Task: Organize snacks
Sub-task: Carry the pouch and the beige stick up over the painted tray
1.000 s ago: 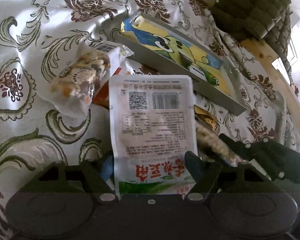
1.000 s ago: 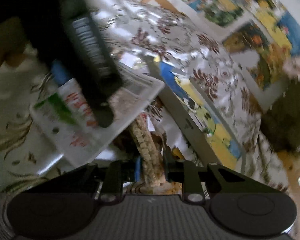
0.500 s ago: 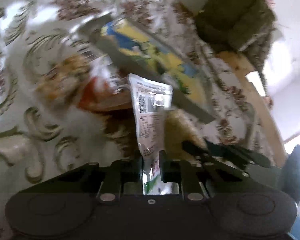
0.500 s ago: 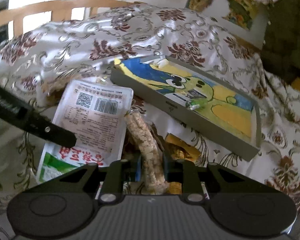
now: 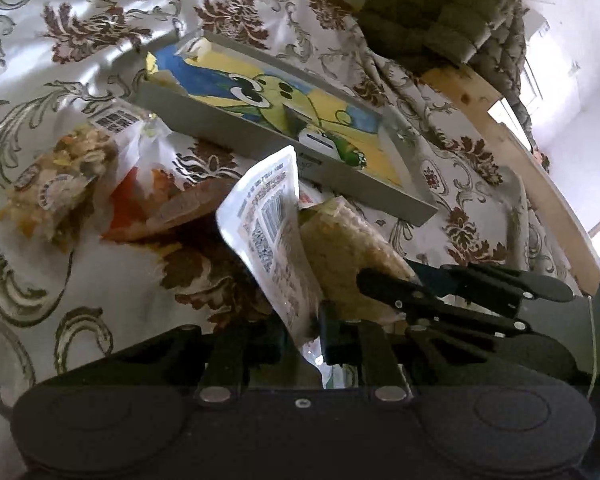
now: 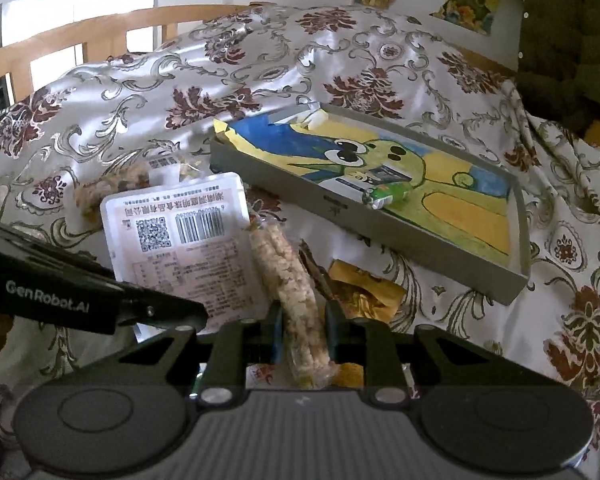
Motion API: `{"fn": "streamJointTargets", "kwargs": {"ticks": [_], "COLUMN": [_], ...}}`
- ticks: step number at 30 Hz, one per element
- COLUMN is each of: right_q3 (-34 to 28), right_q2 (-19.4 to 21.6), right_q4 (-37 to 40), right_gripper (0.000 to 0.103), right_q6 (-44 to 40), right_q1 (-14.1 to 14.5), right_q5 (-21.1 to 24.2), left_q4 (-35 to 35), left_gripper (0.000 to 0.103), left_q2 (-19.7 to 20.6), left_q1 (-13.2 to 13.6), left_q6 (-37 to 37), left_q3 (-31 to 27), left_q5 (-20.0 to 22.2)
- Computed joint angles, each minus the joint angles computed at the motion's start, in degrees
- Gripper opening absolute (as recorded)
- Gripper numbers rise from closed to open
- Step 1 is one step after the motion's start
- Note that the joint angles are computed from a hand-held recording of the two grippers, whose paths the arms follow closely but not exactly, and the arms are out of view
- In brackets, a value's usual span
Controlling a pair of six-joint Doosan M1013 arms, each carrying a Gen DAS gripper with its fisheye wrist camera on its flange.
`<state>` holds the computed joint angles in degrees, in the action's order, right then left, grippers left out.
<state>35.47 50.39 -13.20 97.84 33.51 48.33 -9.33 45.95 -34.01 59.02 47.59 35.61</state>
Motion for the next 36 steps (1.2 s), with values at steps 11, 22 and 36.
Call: {"fn": "streamJointTargets", "kwargs": {"ticks": [11,22,36], "right_q3": [8.2,13.6,9.7], "right_q2": [-5.3,-8.3,-4.9], "right_q4": [-0.2,-3.0,-34.0], "right_gripper": [0.020,0.019,0.019], "right_q6": [-3.5,-1.7,33.6], "right_q1": [1.0,1.2,-0.5], "right_q5": [-7.0,-17.8,-20.0], "left_q4": [13.3,31.0,29.7], "left_gripper": [0.009,0.008,0.009], "left_q2": [-5.5,-9.0,3.4], "left_q1": [-1.3,-2.2,-0.9], "left_q6": [-17.4,-36.7,-23.4], "left_q3": [6.3,11.2,-13.5], "left_q5": [-3.4,-9.8,1.1]}}
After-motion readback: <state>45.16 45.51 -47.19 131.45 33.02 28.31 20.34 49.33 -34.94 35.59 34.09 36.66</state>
